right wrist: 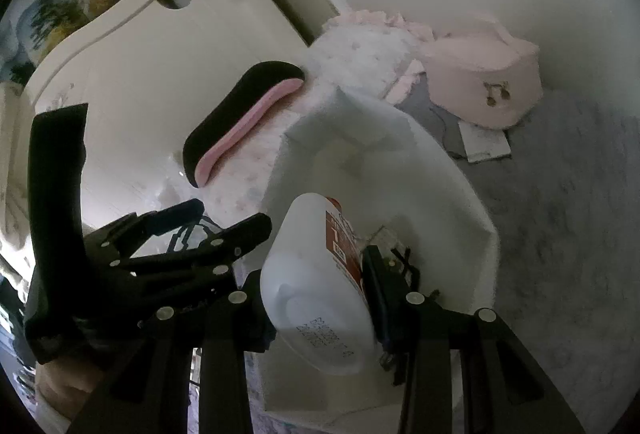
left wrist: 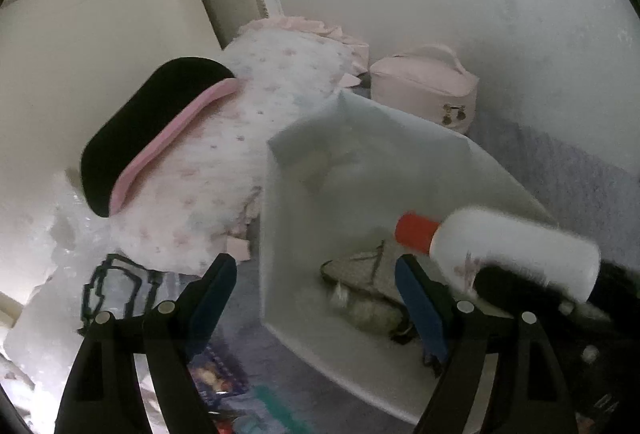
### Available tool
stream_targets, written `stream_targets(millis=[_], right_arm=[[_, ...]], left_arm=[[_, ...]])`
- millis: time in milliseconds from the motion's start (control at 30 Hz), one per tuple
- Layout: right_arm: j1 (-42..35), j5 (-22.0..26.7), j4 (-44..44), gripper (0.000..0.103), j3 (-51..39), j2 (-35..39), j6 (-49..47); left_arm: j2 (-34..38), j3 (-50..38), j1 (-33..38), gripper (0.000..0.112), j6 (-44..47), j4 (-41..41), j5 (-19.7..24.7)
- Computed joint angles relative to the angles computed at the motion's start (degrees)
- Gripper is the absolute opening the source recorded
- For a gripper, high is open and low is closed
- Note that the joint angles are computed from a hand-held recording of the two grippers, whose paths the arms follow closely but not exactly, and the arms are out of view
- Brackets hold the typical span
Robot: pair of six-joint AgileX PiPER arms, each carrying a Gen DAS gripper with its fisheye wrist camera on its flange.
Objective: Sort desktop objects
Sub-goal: 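Open the left gripper over the paper bag while the right releases the white bottle inside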
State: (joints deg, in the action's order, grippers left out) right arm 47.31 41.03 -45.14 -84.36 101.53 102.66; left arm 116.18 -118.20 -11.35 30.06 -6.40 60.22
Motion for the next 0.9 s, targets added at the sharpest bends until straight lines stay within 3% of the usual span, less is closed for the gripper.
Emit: stream_targets(millis=[300, 333, 400, 467, 900], right_arm=[[1.04, 5.81, 2.05, 0.04, -9.7, 4.83, -6.61], [1.09, 7.71, 3.04, 0.043, -11.87, 6.03, -8.28], [1.94, 10.51, 2.17, 0.075, -14.28, 7.24, -8.46], [3.01, 10.83, -1.35, 0.081, -14.08, 7.06, -5.91], [3.99, 11.83, 3.13, 0.082, -23.54, 12.04, -14.68]], left_arm=[[-1.59, 3.03, 4.32, 0.08, 2.06, -2.59, -1.19], [-1.68, 3.23, 4.57, 0.08, 2.3, -2.81, -1.35], [-2.02, 3.82, 4.97, 0.08, 2.68, -3.09, -1.73], [-2.25, 4.09, 5.34, 0.08, 3.03, -3.49, -1.82], [-8.16, 10.62, 12.23, 0.08, 7.77, -7.37, -3.84]])
